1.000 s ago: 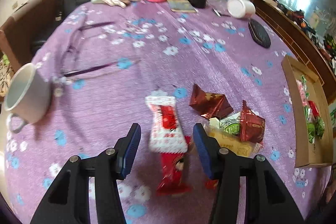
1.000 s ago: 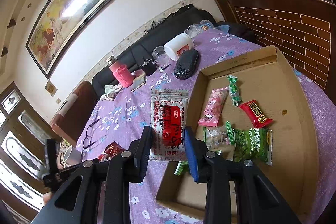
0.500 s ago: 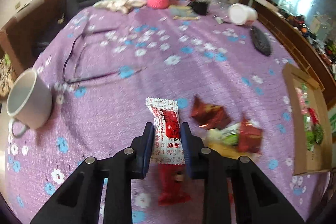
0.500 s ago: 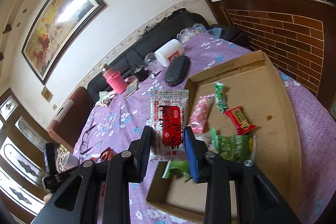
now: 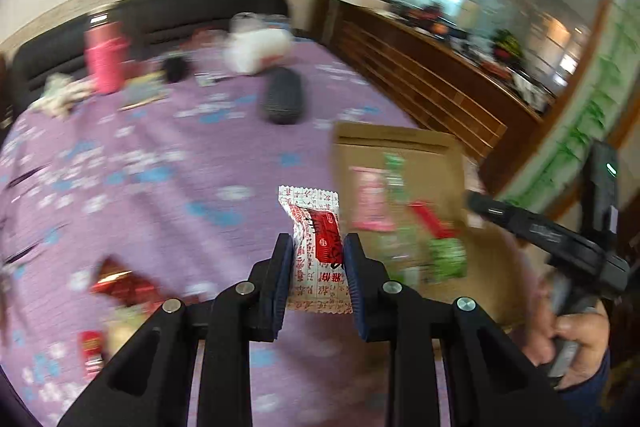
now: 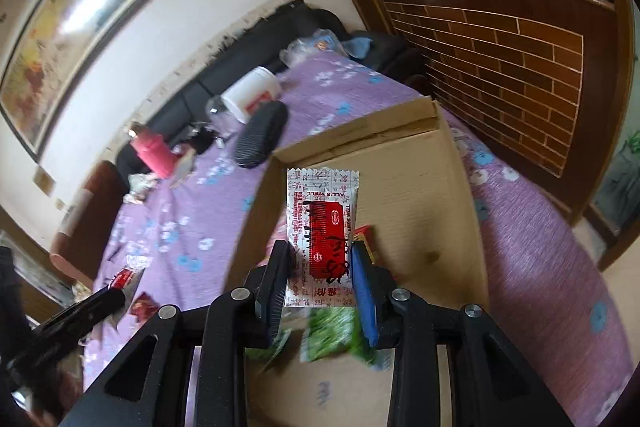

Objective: Organize snacks
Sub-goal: 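Lower both packets into the tray and open both grippers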

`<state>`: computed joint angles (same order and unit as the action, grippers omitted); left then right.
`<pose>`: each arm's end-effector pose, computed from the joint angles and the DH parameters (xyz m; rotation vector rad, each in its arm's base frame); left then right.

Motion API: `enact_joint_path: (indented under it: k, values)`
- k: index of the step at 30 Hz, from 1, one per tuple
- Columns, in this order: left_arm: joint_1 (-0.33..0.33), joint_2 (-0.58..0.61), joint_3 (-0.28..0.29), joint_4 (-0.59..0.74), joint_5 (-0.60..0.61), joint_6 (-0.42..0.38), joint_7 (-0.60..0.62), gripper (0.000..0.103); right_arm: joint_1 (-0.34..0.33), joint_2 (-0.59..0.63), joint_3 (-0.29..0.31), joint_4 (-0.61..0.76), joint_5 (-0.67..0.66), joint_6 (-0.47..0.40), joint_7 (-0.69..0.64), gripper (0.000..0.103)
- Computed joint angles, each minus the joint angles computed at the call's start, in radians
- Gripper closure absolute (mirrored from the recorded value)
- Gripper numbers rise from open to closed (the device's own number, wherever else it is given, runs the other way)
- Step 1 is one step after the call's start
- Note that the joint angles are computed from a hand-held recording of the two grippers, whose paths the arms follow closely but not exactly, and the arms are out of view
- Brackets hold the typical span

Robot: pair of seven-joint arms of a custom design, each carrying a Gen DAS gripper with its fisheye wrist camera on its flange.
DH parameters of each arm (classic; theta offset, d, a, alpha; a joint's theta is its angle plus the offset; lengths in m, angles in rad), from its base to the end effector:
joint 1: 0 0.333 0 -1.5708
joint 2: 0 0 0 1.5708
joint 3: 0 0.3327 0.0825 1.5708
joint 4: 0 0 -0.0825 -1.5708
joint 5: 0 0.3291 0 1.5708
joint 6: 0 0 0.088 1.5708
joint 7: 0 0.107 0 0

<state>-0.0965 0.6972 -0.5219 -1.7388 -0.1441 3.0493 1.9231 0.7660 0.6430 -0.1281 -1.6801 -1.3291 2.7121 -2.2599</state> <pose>0.6062 -0.3228 0.3439 -1.2970 2.4837 -1.0871 0.5050 0.4352 0.2999 -1.0774 2.0746 -0.4774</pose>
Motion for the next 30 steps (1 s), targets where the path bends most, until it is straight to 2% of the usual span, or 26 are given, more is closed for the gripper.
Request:
enact_joint_path:
  k: [2,4,7,10,14,21,25,30]
  values:
    - [-0.063,0.03,0.018,0.047,0.017,-0.025,-0.01,0.078,-0.029,0.002,0.019,0.0,0.075,-0.008,-0.097,0.069]
    - [-0.118,0.076,0.033,0.125,0.026,-0.094,-0.024,0.078,-0.047,0.006,0.026,0.0,0.143,-0.014,-0.178,0.069]
    - [-0.21,0.139,0.098,0.237,0.038,-0.18,-0.062,0.078,-0.068,0.016,0.023,-0.005,0.229,0.013,-0.265,0.069]
    - [-0.258,0.187,0.14,0.314,0.043,-0.241,-0.094,0.078,-0.081,0.03,0.019,-0.008,0.308,0.032,-0.339,0.069]
    - [-0.272,0.221,0.151,0.363,0.036,-0.289,-0.109,0.079,-0.076,0.05,0.002,-0.005,0.385,0.06,-0.414,0.069]
    - [-0.257,0.199,0.139,0.323,0.03,-0.245,-0.089,0.079,0.016,0.038,-0.109,-0.035,0.415,0.11,-0.392,0.068]
    - [-0.236,0.176,0.118,0.289,0.015,-0.218,-0.079,0.078,0.053,0.013,-0.14,-0.05,0.391,0.093,-0.356,0.059]
    - [-0.187,0.131,0.073,0.215,-0.02,-0.179,-0.051,0.071,0.103,-0.02,-0.162,-0.048,0.267,0.063,-0.247,0.058]
